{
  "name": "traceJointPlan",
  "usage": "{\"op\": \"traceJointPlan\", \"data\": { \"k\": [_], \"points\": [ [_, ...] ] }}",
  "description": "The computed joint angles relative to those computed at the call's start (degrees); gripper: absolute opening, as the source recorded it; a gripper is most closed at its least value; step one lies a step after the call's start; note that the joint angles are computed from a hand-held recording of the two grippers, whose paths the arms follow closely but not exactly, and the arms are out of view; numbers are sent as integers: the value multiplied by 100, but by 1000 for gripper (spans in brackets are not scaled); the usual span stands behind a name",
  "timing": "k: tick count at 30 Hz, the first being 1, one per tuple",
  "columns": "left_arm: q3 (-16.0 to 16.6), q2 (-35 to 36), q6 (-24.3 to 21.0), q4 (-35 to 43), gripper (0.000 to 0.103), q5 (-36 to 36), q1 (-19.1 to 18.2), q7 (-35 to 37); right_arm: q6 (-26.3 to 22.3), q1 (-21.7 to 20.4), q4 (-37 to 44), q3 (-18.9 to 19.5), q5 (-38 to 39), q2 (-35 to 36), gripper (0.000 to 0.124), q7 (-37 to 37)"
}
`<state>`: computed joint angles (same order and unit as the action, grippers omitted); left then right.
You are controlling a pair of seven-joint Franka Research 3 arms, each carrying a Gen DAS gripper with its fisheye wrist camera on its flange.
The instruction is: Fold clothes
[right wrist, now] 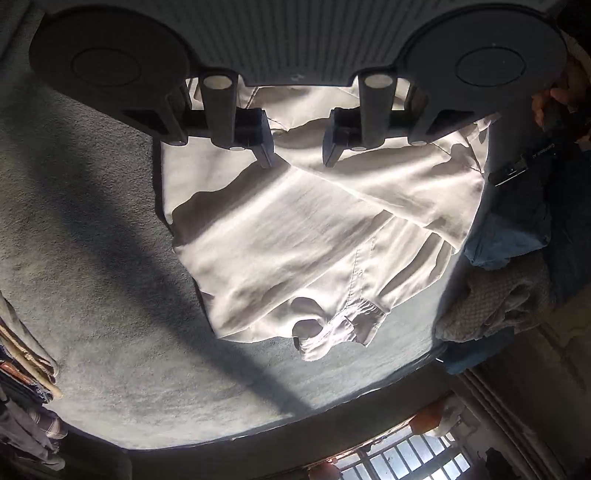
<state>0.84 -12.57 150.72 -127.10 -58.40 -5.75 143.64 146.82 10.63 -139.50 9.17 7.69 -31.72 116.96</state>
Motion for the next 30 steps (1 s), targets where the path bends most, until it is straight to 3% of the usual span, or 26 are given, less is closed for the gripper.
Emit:
{"op": "traceJointPlan", "data": {
  "k": [4,6,9,12,16,19,21,23,30],
  "points": [
    [-335,140,282,-136,41,1097,-4,-455,-85,68,-426,230,-308,10,28,-185],
    [-320,146,364,-212,41,1364,-41,-599,72,-26,-723,369,-612,-73,18,-144],
    [-272,96,335,-242,41,1698,-79,-789,137,21,-787,344,-777,-168,18,-301],
    [-126,-7,255,-180,41,1648,-158,-714,-40,11,-702,372,-969,-287,19,-439],
    [16,-45,182,-31,45,1555,-191,-629,152,94,-679,342,-994,-370,19,-674],
    [27,107,236,140,46,1523,-154,-621,65,-23,-612,518,-1255,-246,19,-764],
    [-43,238,273,235,46,1638,-87,-776,-367,-77,-557,577,-1384,-110,18,-765],
    [-89,350,264,290,46,1666,-38,-859,-217,-4,-753,489,-1407,-245,18,-801],
    [-144,361,237,240,47,1260,-9,-374,-882,12,-497,560,-1550,-299,18,-726]
  ]
}}
